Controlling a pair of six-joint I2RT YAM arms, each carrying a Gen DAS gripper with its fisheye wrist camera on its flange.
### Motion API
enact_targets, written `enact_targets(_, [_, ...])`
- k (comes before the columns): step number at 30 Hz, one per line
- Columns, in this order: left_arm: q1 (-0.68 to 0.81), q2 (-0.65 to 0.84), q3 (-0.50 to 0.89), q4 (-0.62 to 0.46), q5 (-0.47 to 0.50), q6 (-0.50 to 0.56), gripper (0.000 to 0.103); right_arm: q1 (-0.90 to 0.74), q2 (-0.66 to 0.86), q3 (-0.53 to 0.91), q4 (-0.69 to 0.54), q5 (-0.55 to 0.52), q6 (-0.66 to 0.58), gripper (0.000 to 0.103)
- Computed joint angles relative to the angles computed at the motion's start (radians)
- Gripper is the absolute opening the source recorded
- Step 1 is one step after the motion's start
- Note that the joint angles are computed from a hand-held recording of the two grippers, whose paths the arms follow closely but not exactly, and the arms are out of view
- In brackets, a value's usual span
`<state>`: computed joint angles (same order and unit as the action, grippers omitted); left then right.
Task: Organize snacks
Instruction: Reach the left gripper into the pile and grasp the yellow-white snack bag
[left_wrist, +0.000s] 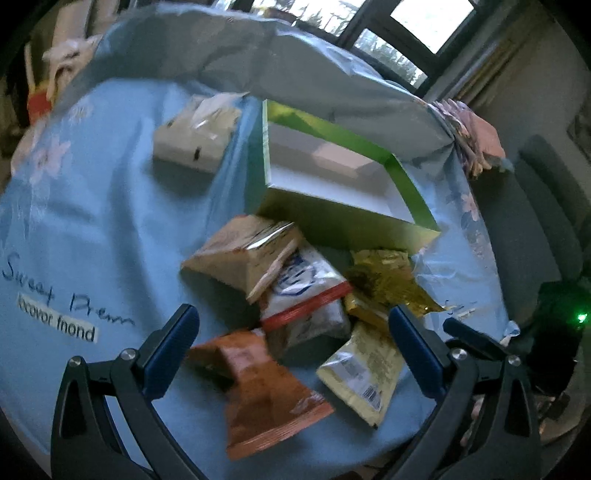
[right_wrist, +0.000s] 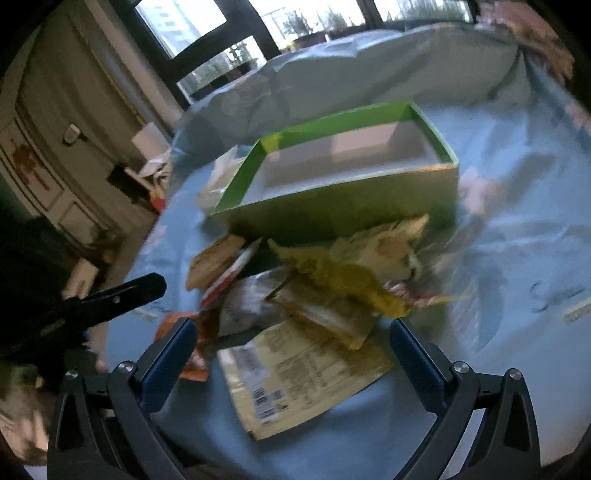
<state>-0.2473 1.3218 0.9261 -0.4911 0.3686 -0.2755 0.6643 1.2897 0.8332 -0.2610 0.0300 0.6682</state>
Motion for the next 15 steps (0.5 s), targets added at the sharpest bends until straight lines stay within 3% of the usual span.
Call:
enact_targets(6, [0.121,-0.043,-0.062,-0.033,0.27,0.018,0.103,-0.044,-0.013,-0.045,-0.004,-0.118,0.057,0.103])
enact_targets(9, [0.142,-0.093,-0.081,-0.08,0.336,0.043,0.103,-0.073,-0.02,-0.057,-0.045,-0.19,0.088,0.103])
enact_targets(15, [0.171,-0.173,-0.117,-0.262,0.445,0.167,0.103,-0.082,-0.042,-0.116,-0.036,-0.204,0.087,0.103])
